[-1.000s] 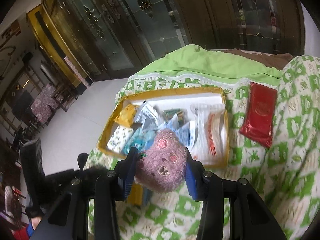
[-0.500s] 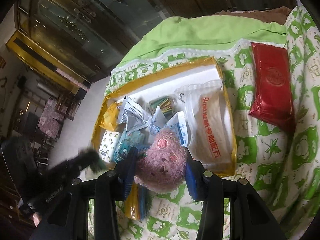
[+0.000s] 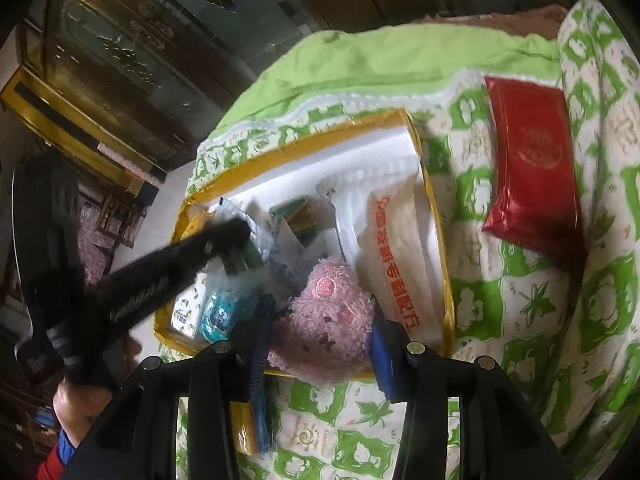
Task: Organize soft objects
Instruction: 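Carry the pink toy and clear bag with both grippers into the box, then lower both items into the box and open both grippers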
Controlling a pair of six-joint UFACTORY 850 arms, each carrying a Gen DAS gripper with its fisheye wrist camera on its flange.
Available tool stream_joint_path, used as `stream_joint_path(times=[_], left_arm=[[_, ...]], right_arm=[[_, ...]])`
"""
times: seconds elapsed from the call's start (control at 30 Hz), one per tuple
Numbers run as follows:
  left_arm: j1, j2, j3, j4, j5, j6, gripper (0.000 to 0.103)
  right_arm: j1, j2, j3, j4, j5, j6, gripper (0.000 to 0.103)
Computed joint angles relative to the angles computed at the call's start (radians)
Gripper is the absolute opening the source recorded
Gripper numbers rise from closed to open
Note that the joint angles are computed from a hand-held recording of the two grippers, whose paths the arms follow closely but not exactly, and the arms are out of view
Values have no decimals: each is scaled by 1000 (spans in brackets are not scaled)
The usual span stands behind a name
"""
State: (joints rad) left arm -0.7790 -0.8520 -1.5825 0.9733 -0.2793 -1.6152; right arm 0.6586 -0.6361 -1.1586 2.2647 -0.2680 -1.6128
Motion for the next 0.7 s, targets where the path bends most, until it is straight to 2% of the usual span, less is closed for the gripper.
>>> stream_joint_path(times=[0.4,0.7], left_arm=[[16,-100,-150,-181,-15,197,18],[13,-105,-152,-137,-35,155,19]], right_arm=[[33,-39,-51,-55,74,12,47],[35,-57,-72,-103,97,49,49]])
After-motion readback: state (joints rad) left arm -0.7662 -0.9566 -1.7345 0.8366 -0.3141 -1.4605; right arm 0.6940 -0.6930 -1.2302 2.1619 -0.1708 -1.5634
